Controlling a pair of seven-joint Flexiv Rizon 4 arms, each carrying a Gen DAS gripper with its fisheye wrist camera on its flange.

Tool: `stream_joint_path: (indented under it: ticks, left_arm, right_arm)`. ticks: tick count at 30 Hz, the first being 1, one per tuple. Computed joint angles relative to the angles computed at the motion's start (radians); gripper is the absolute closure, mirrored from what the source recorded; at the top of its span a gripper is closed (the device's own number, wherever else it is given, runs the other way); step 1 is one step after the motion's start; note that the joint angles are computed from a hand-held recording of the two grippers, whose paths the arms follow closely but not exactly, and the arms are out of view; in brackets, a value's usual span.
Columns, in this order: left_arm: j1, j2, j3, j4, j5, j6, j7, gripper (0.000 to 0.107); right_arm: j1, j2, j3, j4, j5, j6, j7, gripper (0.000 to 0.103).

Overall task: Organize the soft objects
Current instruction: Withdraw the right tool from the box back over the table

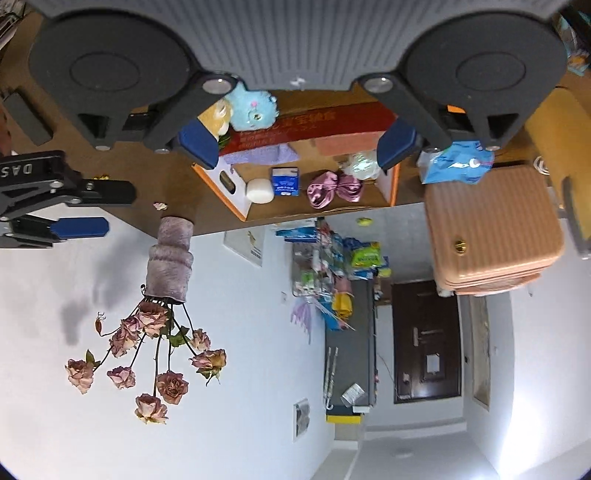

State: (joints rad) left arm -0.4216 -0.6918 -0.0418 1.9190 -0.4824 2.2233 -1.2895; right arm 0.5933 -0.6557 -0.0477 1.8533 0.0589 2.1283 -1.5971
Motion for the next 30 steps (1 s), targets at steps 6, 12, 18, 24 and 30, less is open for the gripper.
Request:
stream_joint_path:
  ticks: [6,12,18,24,30]
  left_arm:
    - [-0.034,0.021,-0.008,0.137,-0.018,0.141,-0.059,0.010]
    - [-0.059,0.008,-0.032,0.271,-0.040,0.270,-0.119,0.009]
    - [-0.078,-0.022,-0.053,0.369,-0.065,0.345,-0.194,0.008]
    - [-0.066,-0.069,-0.067,0.415,-0.040,0.364,-0.270,0.008]
    - [-0.110,-0.114,-0.046,0.394,-0.104,0.333,-0.226,0.007]
  right_arm:
    - [0.015,0.034,0.036,0.131,0.048,0.120,-0.037,0.024]
    - [0.015,0.027,0.099,0.253,0.085,0.254,-0.063,0.022]
    - [0.014,-0.030,0.157,0.348,0.111,0.398,-0.041,0.020]
    - [0.029,-0.119,0.173,0.376,0.137,0.456,0.009,0.018]
    - [0.108,-0.218,0.132,0.324,0.261,0.442,0.013,0.018]
